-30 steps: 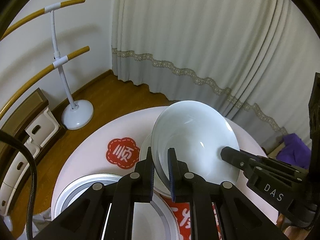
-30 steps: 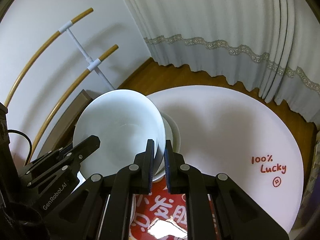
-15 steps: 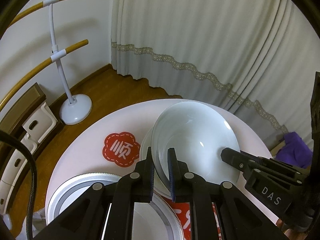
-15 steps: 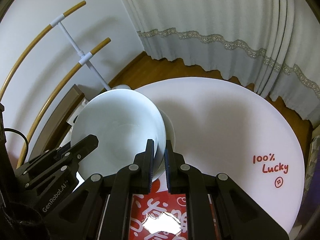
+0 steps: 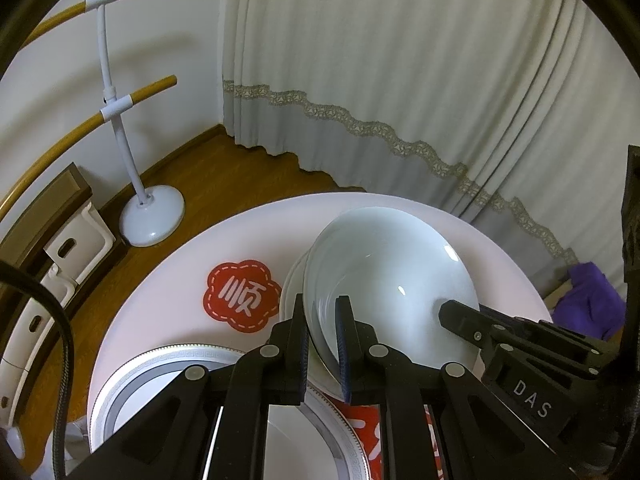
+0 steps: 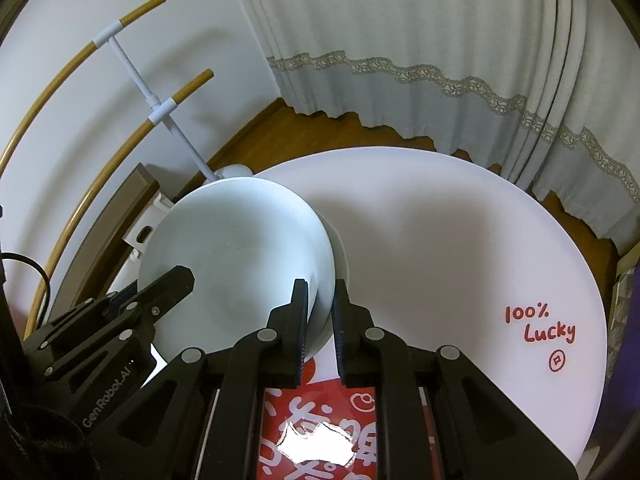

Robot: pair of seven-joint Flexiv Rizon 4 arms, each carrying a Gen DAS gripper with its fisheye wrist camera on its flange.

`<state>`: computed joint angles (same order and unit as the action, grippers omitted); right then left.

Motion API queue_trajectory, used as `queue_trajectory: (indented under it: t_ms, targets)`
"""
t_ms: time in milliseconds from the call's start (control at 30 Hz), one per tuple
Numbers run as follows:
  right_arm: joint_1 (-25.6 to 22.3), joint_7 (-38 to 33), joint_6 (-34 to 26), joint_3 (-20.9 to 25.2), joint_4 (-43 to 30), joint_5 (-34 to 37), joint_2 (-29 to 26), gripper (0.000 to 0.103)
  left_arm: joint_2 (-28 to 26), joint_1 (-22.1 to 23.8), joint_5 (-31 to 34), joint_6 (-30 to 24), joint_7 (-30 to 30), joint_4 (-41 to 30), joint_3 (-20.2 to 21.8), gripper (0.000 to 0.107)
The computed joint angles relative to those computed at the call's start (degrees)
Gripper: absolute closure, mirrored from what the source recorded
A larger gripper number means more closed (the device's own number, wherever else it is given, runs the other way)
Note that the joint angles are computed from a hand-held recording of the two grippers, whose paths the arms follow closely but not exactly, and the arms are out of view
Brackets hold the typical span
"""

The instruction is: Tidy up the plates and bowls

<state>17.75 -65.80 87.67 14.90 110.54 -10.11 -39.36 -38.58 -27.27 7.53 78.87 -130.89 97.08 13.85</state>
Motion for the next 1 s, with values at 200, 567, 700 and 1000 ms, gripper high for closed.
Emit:
queue_trajectory:
  t_ms: [200,567,700,1000]
  targets:
    - [1.5,1.5,0.1,-1.8,0.4,0.2,0.4,0.09,-0.3,0.1,-0.1,-0.2,0.1,-0.4,-0.2,0.098]
    - [3.0,4.3,1.6,-3.8,2.4,-0.5,2.1,0.06,-1.0,0.0,-0.3,0.0,0.1,-0.8,0.0,0.098]
    - [0.2,3.8,0.8,-0.9,1.5,0.1,0.9,0.06,-1.0,0.0,-0.3,0.3,0.0,-0.7,0.1,0.098]
    - [-6.4,-0.3,-0.9,7.0,-1.9,2.6,-3.2,0.064,-0.8,0.2,-0.6,0.1,0.4,-0.5,0.0,0.098]
